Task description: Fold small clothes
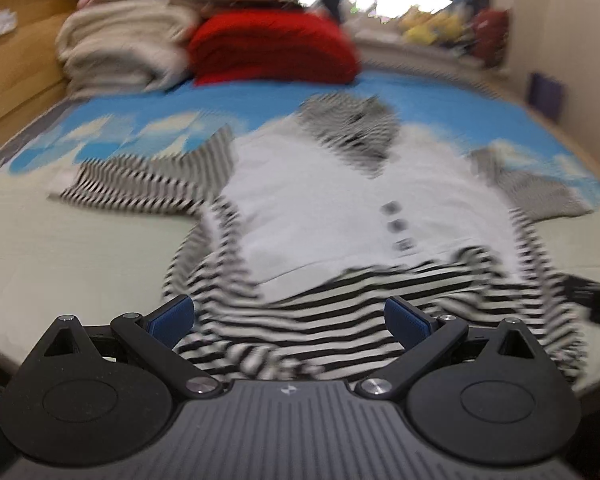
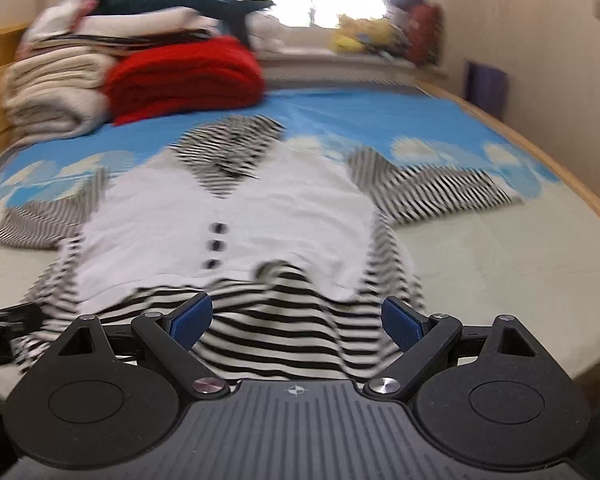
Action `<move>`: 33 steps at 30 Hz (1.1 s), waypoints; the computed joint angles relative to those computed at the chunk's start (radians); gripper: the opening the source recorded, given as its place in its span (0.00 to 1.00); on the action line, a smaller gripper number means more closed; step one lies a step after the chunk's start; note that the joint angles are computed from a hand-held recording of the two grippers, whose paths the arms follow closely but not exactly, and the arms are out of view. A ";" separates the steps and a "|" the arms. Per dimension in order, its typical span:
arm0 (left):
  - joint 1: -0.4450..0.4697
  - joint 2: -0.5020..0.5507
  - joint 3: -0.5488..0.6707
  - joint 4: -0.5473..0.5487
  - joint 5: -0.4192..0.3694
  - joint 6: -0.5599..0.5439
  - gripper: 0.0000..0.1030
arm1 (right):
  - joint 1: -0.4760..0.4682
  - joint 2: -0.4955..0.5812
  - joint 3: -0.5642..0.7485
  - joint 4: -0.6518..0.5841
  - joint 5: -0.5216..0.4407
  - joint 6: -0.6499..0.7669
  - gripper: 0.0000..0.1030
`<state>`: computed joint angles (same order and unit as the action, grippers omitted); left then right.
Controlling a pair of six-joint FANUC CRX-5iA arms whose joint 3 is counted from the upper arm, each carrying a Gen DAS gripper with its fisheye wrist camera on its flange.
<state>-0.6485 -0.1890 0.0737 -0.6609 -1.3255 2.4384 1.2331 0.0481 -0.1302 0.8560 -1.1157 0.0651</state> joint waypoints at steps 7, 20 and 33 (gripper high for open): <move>0.209 0.062 -0.036 0.157 -0.006 -0.023 0.97 | -0.073 0.061 0.056 -0.146 -0.130 -0.022 0.78; 0.314 0.038 -0.126 0.340 -0.010 -0.155 0.10 | -0.132 0.128 0.086 -0.321 -0.174 0.066 0.34; 0.166 0.057 -0.034 0.147 0.005 -0.163 0.26 | -0.090 0.106 0.036 -0.115 -0.173 0.047 0.51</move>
